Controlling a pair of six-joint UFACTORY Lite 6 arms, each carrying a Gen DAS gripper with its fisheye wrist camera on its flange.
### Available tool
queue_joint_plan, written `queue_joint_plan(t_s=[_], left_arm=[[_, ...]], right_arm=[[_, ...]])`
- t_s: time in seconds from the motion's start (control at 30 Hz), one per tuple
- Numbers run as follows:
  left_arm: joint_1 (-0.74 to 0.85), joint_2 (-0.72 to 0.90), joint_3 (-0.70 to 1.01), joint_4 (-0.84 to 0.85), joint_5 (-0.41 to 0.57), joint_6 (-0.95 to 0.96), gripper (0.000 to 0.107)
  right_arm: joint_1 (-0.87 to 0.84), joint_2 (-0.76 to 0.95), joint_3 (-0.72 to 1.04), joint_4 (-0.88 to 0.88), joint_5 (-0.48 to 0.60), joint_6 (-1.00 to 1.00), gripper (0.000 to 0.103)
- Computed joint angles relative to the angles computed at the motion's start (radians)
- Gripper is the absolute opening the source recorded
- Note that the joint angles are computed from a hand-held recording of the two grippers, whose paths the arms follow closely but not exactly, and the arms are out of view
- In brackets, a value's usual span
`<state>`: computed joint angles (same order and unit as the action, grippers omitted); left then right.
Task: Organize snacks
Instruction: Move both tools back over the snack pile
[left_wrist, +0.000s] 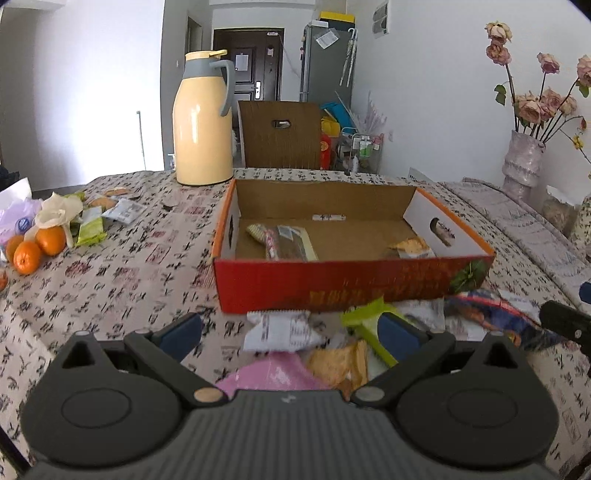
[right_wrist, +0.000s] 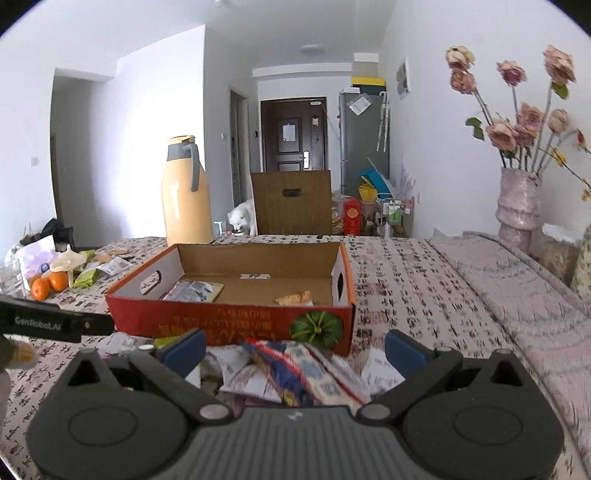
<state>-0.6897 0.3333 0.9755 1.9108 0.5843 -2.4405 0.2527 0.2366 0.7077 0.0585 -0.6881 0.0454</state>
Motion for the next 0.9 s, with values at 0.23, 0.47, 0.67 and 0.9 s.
queue_joint_plan(t_s=[0.23, 0.47, 0.67, 0.9], left_arm=[[0.003, -0.028, -0.11, 0.08, 0.025, -0.117, 0.103], [0.01, -0.028, -0.156, 0.159, 0.047, -0.216, 0.103], [0.022, 0.01, -0.134, 0.186, 0.032, -0.252, 0.103], [0.033, 0.049, -0.103, 0.192, 0.006, -0.259, 0.103]], right_arm=[[-0.02, -0.002, -0.099, 0.023, -0.066, 0.015, 0.103], [-0.056, -0.002, -0.125, -0.004, -0.097, 0.043, 0.103], [-0.079, 0.012, -0.128, -0.038, -0.11, 0.066, 0.103], [-0.094, 0.068, -0.063, -0.091, -0.085, 0.108, 0.103]])
